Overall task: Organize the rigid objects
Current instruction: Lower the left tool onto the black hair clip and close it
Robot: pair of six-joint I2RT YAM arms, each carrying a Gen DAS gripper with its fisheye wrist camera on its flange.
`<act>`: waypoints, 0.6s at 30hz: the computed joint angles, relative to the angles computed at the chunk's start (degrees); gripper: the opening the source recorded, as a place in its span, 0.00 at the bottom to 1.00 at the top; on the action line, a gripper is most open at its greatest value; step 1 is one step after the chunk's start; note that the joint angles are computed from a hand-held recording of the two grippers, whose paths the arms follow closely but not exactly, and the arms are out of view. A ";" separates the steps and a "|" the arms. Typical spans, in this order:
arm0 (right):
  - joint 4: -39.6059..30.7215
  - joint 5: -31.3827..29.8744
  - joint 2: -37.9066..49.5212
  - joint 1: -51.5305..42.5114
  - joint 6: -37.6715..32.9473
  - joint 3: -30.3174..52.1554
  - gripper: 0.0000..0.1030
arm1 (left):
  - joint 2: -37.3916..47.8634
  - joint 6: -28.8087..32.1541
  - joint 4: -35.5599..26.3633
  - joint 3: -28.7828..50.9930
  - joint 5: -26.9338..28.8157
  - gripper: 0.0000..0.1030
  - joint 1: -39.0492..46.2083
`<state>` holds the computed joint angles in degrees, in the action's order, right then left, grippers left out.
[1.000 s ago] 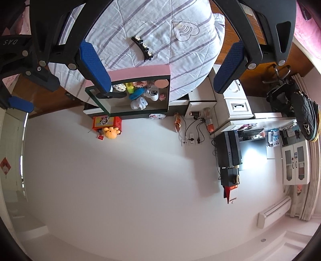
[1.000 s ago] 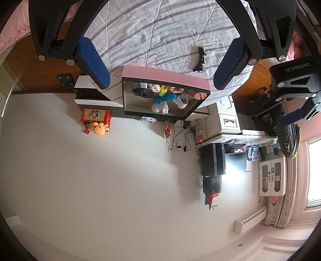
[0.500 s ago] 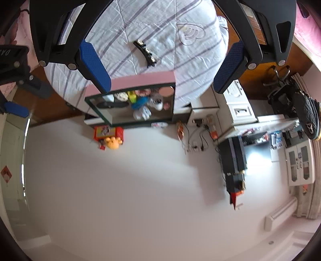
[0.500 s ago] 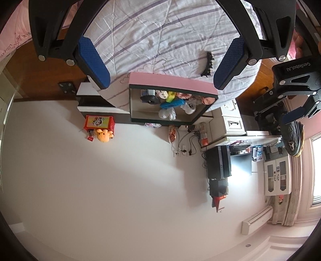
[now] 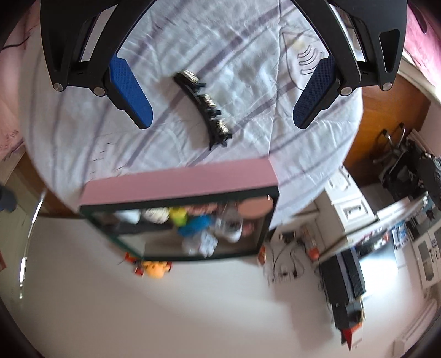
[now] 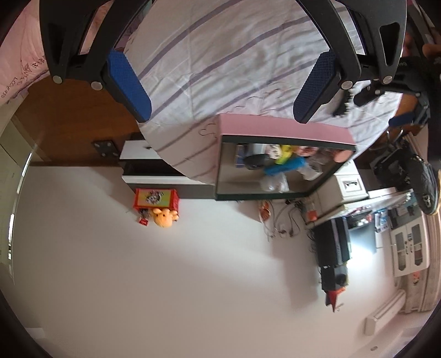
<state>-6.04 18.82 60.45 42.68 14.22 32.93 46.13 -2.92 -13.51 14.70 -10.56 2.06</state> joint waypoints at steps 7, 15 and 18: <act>5.37 -6.97 14.04 -8.20 -4.09 5.76 1.00 | 20.51 1.04 12.50 1.37 -0.98 1.00 3.03; 3.30 -8.13 28.06 -11.70 -7.13 17.85 1.00 | 17.59 9.97 13.41 -0.61 9.85 0.38 10.00; 0.08 -9.29 33.29 -12.38 -7.73 23.47 1.00 | 15.63 12.99 13.21 -1.55 10.45 0.18 11.79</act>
<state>-5.96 9.53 93.74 30.29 6.50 56.39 61.75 10.07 -0.30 13.15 -0.11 13.85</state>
